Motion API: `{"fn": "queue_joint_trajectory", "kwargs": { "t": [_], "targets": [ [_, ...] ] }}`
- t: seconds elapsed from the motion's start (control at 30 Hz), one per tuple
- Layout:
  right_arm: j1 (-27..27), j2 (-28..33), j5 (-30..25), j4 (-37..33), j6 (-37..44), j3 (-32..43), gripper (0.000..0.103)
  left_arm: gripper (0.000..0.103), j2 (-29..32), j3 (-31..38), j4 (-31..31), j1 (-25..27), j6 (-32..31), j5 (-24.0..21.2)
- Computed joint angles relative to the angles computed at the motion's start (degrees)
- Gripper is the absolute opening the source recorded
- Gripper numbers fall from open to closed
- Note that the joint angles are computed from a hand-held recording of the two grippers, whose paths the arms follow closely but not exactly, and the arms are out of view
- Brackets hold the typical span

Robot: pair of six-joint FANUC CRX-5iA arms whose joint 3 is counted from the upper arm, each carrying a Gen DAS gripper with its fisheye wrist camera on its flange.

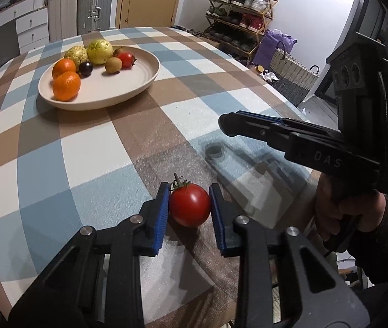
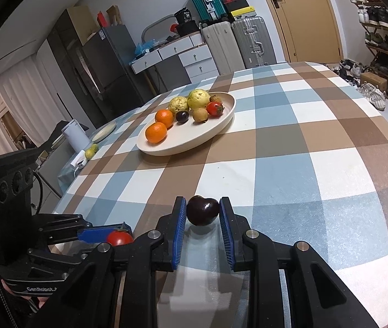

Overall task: Organize fruits
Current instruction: 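Grasp the dark plum with the right tool while the left tool grasps the red tomato, then lower the plum and tomato onto the plate and open both tools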

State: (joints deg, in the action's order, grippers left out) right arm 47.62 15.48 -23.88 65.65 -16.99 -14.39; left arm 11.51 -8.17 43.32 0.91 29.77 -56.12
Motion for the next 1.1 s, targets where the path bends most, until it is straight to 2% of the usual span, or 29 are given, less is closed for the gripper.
{"fn": "queue_joint_trajectory", "kwargs": {
  "t": [0.2, 0.5, 0.63, 0.73, 0.83, 0.97, 1.1],
  "targets": [
    [-1.44, -0.41, 1.32, 1.27, -1.15, -0.04, 0.025, 0.026, 1.77, 2.45, 1.0, 0.21, 0.79, 0.22],
    [-4.05, 0.86, 4.3, -1.92, 2.69, 3.11, 0.025, 0.026, 7.12, 10.34, 2.77, 0.42, 4.06, 0.2],
    [-4.18, 3.04, 3.73, -12.43, 13.97, 8.48, 0.025, 0.026, 11.3, 17.17, 1.25, 0.57, 11.24, -1.64],
    [-5.06, 4.47, 4.63, -16.15, 18.85, 11.66, 0.025, 0.026, 13.45, 21.22, -0.41, 0.06, 13.57, -0.76],
    [-5.64, 6.56, 4.49, -22.9, 27.04, 16.65, 0.025, 0.026, 15.93, 25.66, -2.52, -0.42, 16.74, -0.26],
    [-6.46, 10.0, 3.25, -32.58, 38.45, 24.51, 0.025, 0.026, 20.53, 32.35, -4.21, -0.62, 21.75, -0.98],
    [-7.52, 14.4, -0.25, -43.7, 50.3, 34.23, 0.025, 0.026, 24.26, 37.36, -4.9, -0.8, 24.35, -1.44]
  ]
}}
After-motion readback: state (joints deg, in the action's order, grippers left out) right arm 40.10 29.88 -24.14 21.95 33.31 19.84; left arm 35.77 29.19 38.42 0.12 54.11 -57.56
